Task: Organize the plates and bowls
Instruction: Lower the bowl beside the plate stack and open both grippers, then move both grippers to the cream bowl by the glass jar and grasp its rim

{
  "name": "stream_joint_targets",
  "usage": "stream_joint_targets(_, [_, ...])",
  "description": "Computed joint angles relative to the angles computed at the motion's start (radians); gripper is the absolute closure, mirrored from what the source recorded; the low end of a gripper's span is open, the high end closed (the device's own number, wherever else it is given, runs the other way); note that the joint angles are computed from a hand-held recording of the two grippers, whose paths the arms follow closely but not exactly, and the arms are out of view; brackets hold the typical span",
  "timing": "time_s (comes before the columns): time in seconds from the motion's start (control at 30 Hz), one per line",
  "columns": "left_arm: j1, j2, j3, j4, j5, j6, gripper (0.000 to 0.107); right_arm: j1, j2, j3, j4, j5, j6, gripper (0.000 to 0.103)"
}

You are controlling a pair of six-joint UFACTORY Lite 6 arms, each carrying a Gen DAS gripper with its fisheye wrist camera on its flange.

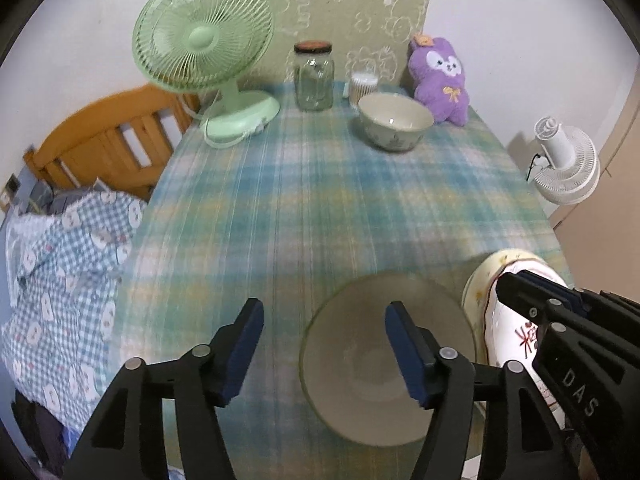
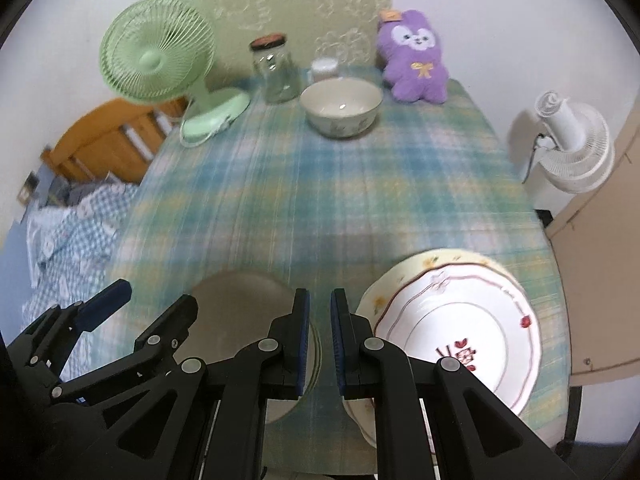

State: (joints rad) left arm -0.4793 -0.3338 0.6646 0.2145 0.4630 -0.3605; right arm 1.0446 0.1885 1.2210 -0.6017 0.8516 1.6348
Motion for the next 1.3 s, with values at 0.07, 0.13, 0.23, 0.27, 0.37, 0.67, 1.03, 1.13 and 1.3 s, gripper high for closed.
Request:
stream_joint_targets(0.07, [0.008,0.008,0.039,-0.026,0.002,0.052,0.033,-0.009,0.004,0.033,-0.003,0.026,-0.009,0.089])
stream_joint_targets(0.13, [0.013,0.02,0.082,-0.041,0.008,0.091,0.031,-0.023,0.016,0.085,-0.007,0.073,-0.025,0.089])
stream_joint_targets(0.23, [0.02,0.063,0.147,-0.063,0.0,0.134,0.03,-0.048,0.024,0.133,-0.029,0.114,-0.04,0.089])
stream_joint_targets(0.27, [0.019,0.082,0.17,-0.059,0.0,0.132,0.029,-0.058,0.027,0.145,-0.033,0.121,-0.046,0.088])
stream_joint_targets(0.37, [0.017,0.148,0.243,-0.074,0.004,0.136,0.026,-0.1,0.021,0.166,-0.039,0.121,-0.083,0.088])
stream_joint_targets(0.67, [-0.028,0.441,0.521,0.044,-0.005,-0.038,0.02,-0.299,0.061,0.218,-0.087,0.017,-0.284,0.035])
stream_joint_targets(1.03, [-0.065,0.925,1.087,0.116,0.097,-0.203,0.018,-0.619,0.274,0.438,0.118,-0.208,-0.773,0.035])
stream_joint_targets(1.13, [-0.08,1.056,1.261,0.14,0.147,-0.22,0.018,-0.686,0.363,0.525,0.202,-0.239,-0.891,0.035])
stream_joint_targets(1.3, [-0.09,1.346,1.675,0.129,0.301,-0.2,0.019,-0.772,0.516,0.664,0.347,-0.28,-1.05,0.035])
